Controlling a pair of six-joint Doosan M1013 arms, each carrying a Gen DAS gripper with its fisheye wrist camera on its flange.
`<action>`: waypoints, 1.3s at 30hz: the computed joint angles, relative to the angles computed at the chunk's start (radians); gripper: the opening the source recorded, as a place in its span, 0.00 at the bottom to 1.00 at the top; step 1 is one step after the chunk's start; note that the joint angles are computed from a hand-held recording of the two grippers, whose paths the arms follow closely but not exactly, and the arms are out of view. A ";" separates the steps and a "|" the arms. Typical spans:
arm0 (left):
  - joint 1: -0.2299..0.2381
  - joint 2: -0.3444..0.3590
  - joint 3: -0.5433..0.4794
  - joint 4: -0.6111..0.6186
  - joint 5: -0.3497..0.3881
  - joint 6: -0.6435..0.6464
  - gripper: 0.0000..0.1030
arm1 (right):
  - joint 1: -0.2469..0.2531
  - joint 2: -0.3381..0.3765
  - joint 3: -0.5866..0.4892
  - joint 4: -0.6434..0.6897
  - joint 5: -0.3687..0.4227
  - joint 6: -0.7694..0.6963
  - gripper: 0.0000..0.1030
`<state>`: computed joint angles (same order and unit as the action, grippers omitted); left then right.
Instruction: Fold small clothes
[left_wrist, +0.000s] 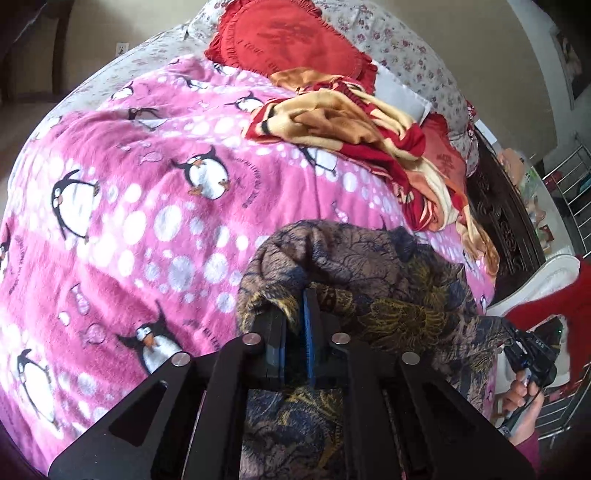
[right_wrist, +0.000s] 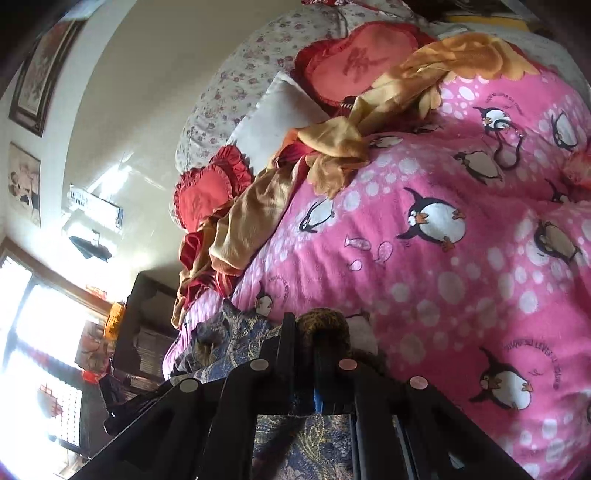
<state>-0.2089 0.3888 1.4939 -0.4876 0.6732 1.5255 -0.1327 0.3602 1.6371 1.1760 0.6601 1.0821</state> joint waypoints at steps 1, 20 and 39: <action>-0.002 -0.008 0.004 0.014 0.004 0.003 0.24 | 0.001 -0.010 0.007 -0.006 -0.003 -0.004 0.07; -0.140 -0.007 0.015 0.400 0.060 -0.024 0.58 | 0.211 -0.001 -0.048 -0.625 0.056 0.045 0.30; -0.051 -0.041 -0.016 0.299 -0.112 -0.062 0.58 | 0.165 -0.014 -0.067 -0.295 0.037 -0.213 0.34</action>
<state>-0.2598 0.3476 1.4778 -0.1885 0.5614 1.4638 0.0328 0.3460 1.5698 0.8811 0.6969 0.8696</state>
